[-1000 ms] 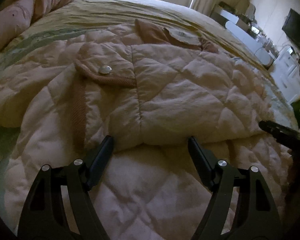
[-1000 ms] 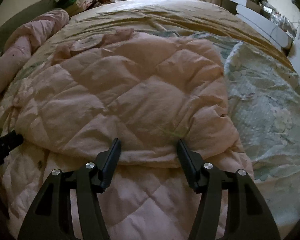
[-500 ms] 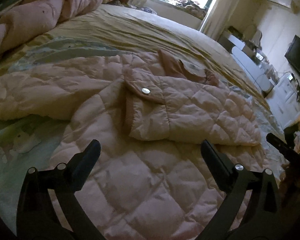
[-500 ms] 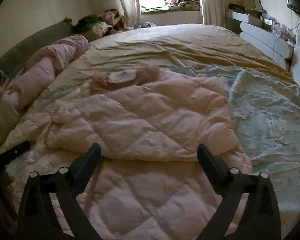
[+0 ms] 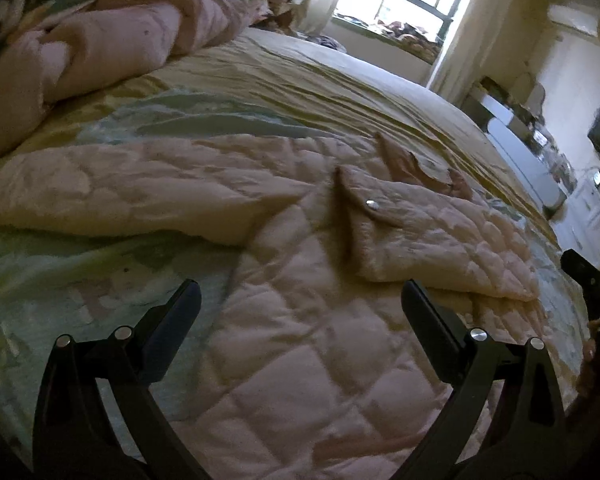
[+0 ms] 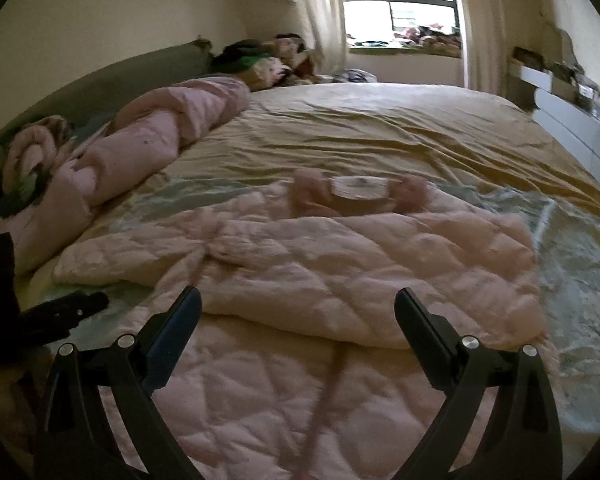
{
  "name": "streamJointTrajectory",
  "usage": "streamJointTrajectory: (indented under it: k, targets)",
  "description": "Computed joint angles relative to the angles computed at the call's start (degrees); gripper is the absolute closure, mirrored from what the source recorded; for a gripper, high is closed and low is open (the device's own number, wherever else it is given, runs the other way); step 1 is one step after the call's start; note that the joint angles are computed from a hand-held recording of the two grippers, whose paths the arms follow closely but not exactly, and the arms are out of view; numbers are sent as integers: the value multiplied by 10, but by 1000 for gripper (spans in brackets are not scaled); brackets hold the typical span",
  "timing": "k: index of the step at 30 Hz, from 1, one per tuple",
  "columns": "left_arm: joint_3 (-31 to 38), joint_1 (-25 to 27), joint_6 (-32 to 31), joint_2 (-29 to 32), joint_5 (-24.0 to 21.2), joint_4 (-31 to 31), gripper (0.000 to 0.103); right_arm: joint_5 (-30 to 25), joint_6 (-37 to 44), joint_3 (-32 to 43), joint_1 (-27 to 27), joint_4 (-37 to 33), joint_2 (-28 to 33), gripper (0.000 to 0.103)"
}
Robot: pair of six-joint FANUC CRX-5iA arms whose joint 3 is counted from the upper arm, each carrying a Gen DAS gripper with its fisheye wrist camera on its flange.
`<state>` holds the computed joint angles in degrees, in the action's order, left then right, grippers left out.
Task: Fold large clothes
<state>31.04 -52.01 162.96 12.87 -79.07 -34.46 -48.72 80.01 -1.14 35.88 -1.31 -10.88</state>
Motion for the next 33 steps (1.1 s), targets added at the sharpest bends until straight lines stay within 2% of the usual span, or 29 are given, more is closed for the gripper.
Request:
streamJointTrajectory:
  k: [6,16,26,33]
  targets:
    - [-62,-1,41,-49,7,-17,9,9,-28,8,59,29,14,7]
    - [-125,-7,83,-104,-43,-61,9,32,-74,13,140,79,44,7]
    - [-175,14,97,-145,-73,-68,9,20,-67,47,186,82,88,6]
    - [-227,42,113,-187,-59,-49,9,15,-66,79,201,77,123,6]
